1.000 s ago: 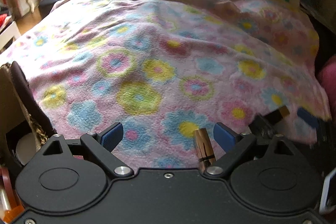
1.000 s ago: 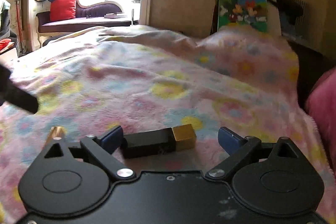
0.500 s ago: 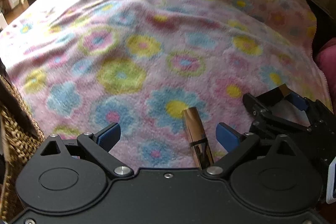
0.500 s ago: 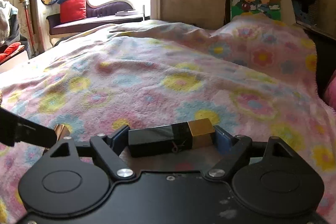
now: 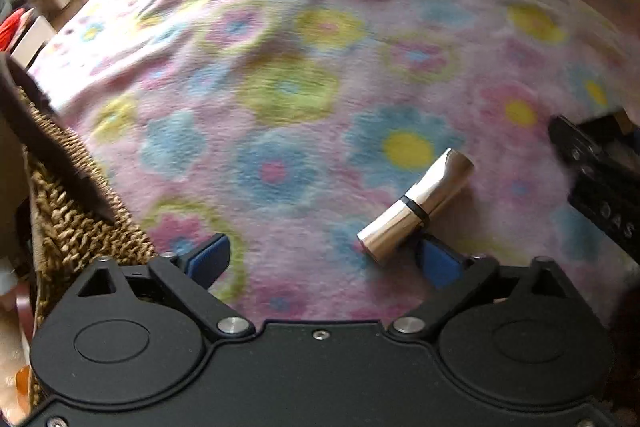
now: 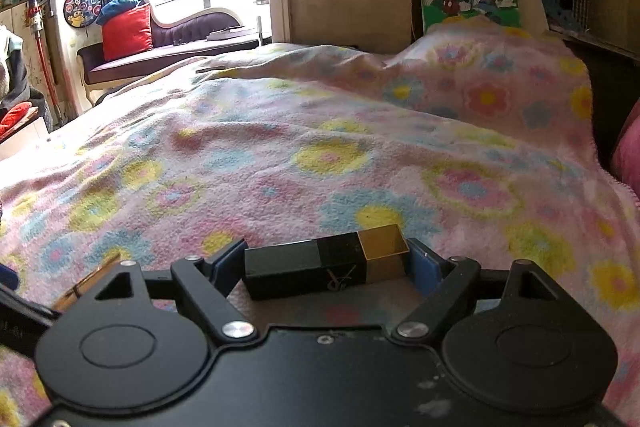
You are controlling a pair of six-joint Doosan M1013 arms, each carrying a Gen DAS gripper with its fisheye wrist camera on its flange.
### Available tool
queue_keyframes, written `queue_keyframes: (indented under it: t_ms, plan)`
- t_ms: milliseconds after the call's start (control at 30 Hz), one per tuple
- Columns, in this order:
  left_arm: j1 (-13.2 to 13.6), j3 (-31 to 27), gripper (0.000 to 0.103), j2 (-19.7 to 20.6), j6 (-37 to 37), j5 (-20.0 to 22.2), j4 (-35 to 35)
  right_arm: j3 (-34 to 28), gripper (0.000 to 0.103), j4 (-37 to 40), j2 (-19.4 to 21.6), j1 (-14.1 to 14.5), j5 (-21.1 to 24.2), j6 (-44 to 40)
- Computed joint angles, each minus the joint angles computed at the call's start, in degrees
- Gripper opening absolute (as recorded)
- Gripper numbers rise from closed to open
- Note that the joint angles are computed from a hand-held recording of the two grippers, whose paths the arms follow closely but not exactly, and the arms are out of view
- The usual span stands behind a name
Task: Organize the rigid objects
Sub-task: 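Close the left tool on the gold lipstick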
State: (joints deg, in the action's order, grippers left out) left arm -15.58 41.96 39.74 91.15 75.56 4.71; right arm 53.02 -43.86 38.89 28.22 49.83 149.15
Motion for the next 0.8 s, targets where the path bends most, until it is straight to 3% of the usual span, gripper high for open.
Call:
queue_keyframes:
  t_ms: [167, 333, 400, 800]
  plan:
    - [-0.1, 1.4, 0.089, -0.9, -2.6, -2.6, -0.5, 0.1, 0.084, -0.1, -0.1, 0.0, -0.1, 0.2]
    - [2.1, 0.7, 0.094, -0.7, -8.1, -3.1, -14.1, 0.5, 0.084, -0.1, -0.3, 0.0, -0.5, 0.5]
    - [2.4, 0.4, 0.094, -0.4, -11.2, -3.4, -16.1, 0.7, 0.084, -0.2, -0.4, -0.1, -0.7, 0.8]
    - [0.7, -0.3, 0.096, 0.8, -15.3, -4.7, -9.6, 2.6, 0.084, -3.6, -1.2, 0.1, -1.7, 7.2]
